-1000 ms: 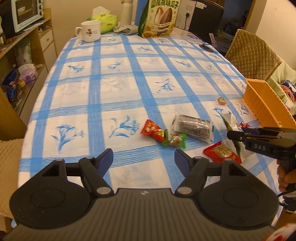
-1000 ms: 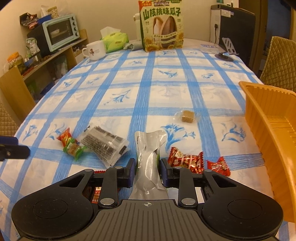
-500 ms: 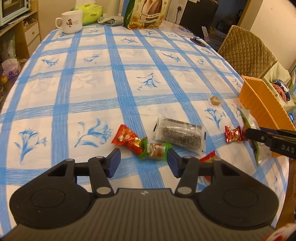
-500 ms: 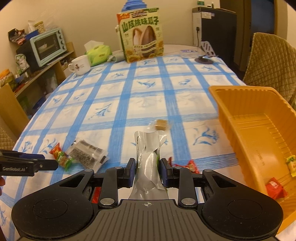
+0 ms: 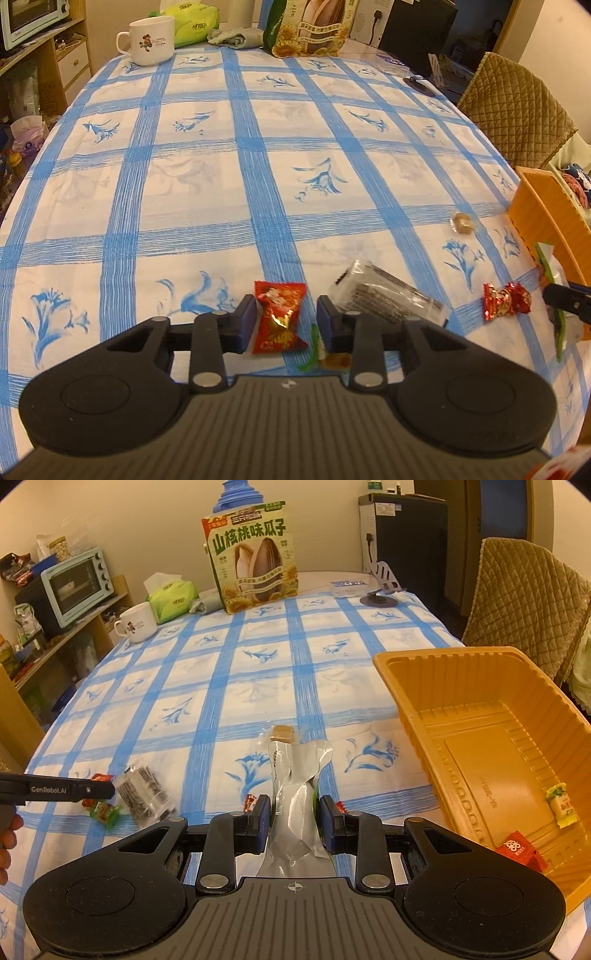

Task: Organize snacks
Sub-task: 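Close the left tool on the red-gold wrapped candy and lift it, then carry the red-gold candy with the left tool while the right tool carries the pouch to the basket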

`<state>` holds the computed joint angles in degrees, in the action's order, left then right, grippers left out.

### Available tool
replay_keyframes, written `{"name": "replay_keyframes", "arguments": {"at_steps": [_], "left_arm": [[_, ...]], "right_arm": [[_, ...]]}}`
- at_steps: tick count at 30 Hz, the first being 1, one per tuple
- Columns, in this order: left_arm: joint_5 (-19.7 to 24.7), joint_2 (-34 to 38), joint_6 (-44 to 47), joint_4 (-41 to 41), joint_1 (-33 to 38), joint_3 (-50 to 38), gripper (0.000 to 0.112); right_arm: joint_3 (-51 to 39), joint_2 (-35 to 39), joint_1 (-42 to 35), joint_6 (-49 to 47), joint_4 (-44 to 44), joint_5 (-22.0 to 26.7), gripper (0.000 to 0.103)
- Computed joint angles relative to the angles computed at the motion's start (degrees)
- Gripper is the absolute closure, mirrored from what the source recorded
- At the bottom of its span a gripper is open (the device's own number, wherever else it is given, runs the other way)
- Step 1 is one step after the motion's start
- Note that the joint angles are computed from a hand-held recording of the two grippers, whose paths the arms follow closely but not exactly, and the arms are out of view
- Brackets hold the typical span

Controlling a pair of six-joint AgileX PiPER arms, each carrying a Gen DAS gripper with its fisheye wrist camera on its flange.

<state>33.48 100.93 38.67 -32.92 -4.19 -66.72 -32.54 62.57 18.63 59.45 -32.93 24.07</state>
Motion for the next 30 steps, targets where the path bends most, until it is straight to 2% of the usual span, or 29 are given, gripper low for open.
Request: {"name": "replay_keyframes", "arguments": {"at_steps": [8,18,30], "left_arm": [[-1.31,-0.08,0.66,2.14,-0.63,0.30,0.089],[-1.57,-4.06,2.20,1.83,1.51,2.92,0.090],[4.49,-17.30,5.89,-1.95,3.79,8.82,0.090]], "right_arm": [[0.23,-0.28,-2.31,-4.34,3.55,-1.37,0.074],[0.44,-2.09,-2.76,-8.00,6.82,-1.67,0.074],[1.66,-10.66,-1.61,-13.50,12.91,2.70,0.074]]}}
